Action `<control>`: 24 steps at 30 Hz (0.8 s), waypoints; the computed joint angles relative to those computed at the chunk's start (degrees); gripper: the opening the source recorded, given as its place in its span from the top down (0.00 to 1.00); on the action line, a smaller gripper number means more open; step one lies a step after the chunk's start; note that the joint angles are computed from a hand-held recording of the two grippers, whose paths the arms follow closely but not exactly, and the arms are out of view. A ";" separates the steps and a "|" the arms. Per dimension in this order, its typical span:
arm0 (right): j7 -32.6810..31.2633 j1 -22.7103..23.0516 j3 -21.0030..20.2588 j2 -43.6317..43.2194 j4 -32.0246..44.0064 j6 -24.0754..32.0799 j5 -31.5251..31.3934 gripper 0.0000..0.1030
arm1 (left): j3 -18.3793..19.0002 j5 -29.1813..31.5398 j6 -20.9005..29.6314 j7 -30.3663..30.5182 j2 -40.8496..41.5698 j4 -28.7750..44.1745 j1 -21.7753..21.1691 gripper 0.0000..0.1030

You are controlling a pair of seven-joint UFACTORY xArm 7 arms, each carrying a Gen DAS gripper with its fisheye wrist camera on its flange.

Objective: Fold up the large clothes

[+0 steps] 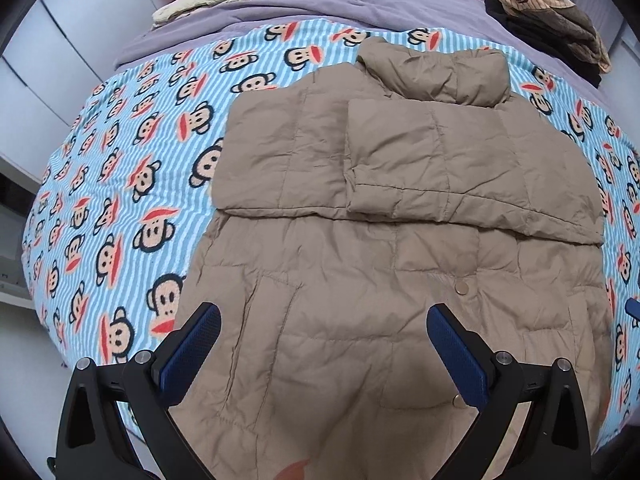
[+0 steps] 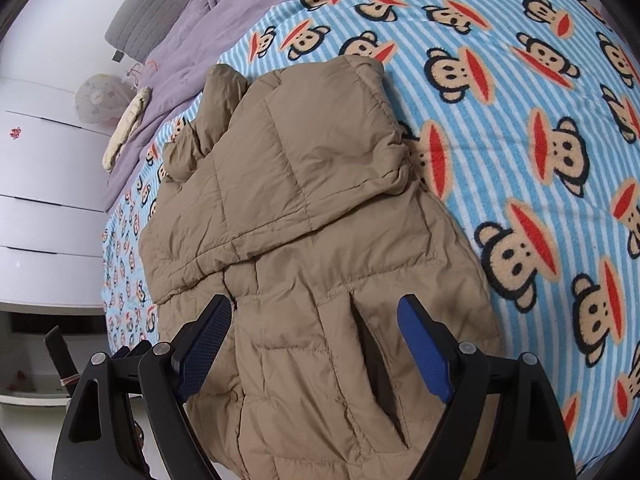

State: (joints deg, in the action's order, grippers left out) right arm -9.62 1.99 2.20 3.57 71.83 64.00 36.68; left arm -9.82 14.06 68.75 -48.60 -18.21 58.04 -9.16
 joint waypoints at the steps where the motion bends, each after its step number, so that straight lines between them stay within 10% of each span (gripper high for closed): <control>1: -0.31 -0.18 -0.10 -0.02 -0.13 0.90 0.46 0.15 | -0.21 -0.02 0.90 -0.75 -0.59 -0.21 0.02 0.00; 24: 6.46 5.62 0.74 -14.12 -17.59 -2.21 2.07 0.15 | 3.14 -11.53 2.31 6.23 -25.91 -20.77 0.29 0.00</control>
